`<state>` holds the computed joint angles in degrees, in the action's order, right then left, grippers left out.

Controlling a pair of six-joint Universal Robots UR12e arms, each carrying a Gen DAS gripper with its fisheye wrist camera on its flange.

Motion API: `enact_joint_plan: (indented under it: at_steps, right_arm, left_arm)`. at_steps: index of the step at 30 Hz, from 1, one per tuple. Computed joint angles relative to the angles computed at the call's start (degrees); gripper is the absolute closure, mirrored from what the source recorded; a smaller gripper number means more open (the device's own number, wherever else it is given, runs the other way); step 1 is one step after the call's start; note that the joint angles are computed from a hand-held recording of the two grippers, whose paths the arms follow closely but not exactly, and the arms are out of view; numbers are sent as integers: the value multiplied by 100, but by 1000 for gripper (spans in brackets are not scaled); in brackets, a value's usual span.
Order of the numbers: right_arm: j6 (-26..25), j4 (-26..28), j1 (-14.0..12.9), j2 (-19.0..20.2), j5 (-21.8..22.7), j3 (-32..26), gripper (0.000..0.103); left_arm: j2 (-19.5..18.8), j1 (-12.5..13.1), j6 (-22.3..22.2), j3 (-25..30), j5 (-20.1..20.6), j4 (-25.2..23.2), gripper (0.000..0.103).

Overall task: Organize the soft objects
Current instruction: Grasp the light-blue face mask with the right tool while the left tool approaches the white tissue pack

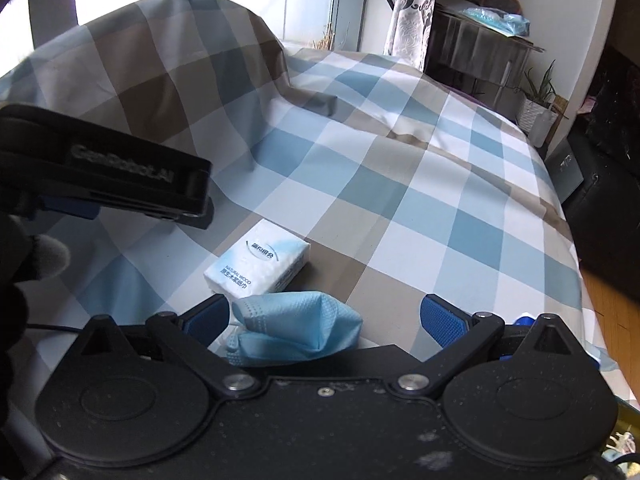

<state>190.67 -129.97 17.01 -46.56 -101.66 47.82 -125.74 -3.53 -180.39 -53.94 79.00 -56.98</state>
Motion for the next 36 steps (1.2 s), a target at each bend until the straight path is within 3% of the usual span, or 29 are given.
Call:
enact_joint_plan:
  at_steps: [5,8,9,11,13,16,27,32,36]
  right_arm:
    - [-44,148,-32,138,255,-141,6]
    - [-55,165,-61,126,553,-110,21]
    - [-41,156,-72,113,651,-86,31]
    - [-11,101,-81,76,713,-28,39]
    - [53,51,-101,18,766,45,54]
    - [296,-216,-138,-111,846,236,62]
    - [928,-913,-208,-620,781,916,63]
    - [1092,-1177,-251,-870,827,1277,71]
    - [1137,-1246,-278,-992,870,1465,72]
  left_arm:
    - [-19,-7,-38,9,36,-48,4]
    - [-31,6,-63,23,-33,-91,5]
    - [-29,7,-73,12,-39,-57,5]
    - [-20,8,-79,-16,-31,-4,5]
    - [-13,9,-81,-37,-44,23,5]
    - [-10,-1,-70,-65,-10,84,5]
    - [-179,-117,70,103,337,75,5]
    - [-265,-220,369,164,608,105,5]
    - [-376,-289,467,316,766,3,5]
